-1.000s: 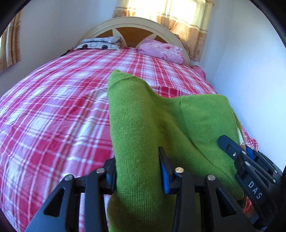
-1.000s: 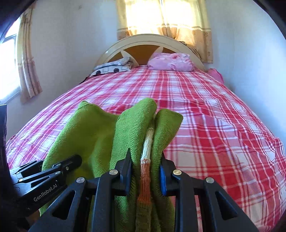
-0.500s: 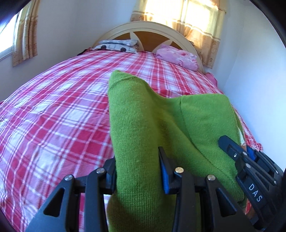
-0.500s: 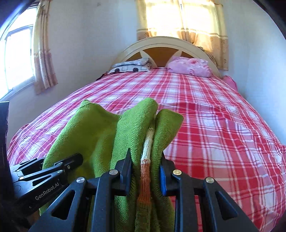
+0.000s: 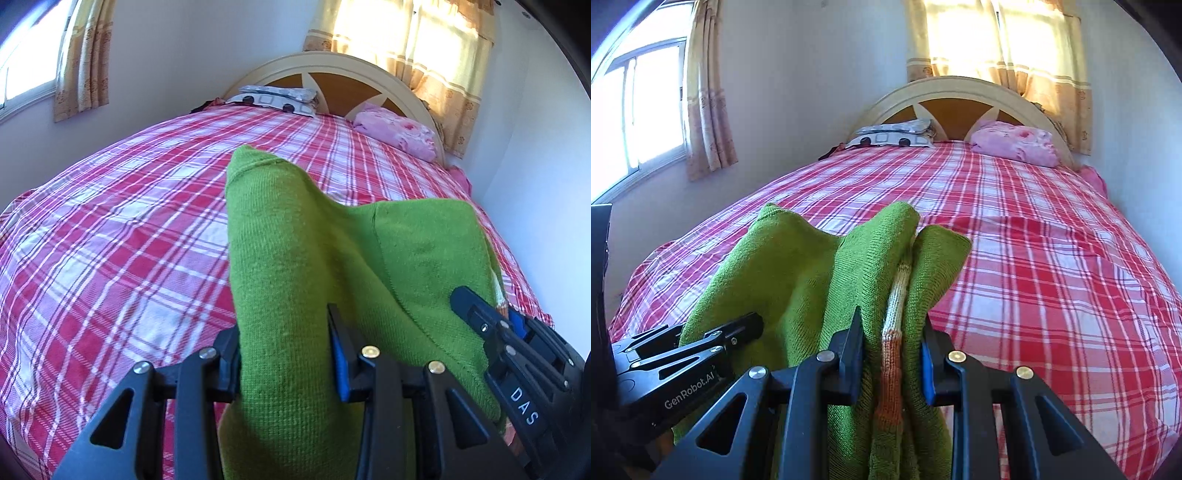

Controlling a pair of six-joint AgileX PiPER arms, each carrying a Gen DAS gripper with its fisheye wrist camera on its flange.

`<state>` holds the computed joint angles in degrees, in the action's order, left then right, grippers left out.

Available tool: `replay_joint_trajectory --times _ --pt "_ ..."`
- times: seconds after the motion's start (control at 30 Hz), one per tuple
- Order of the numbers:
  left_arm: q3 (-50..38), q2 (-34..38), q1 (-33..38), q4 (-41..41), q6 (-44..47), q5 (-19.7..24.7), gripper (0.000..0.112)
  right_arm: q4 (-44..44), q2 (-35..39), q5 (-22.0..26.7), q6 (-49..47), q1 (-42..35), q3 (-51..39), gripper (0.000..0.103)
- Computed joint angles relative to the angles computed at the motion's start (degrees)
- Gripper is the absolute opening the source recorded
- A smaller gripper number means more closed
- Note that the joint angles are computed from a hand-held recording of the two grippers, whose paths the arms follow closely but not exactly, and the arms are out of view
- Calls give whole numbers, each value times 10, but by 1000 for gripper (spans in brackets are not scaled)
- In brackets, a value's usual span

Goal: Fold small clothes

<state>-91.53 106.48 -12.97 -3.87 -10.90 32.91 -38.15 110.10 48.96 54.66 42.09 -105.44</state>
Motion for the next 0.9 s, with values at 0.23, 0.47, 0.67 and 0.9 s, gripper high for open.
replay_joint_trajectory --times 0.23,0.47,0.67,0.9 --pt "18 -8 27 -21 23 -9 39 10 36 13 -10 14 -53 25" --pt "12 -3 44 -34 40 -8 39 24 65 28 -22 19 -98 25" --pt "-14 12 56 -36 52 3 39 34 94 41 -42 18 -146 25" --pt "-50 39 54 -19 50 12 39 45 118 46 -49 11 -175 25"
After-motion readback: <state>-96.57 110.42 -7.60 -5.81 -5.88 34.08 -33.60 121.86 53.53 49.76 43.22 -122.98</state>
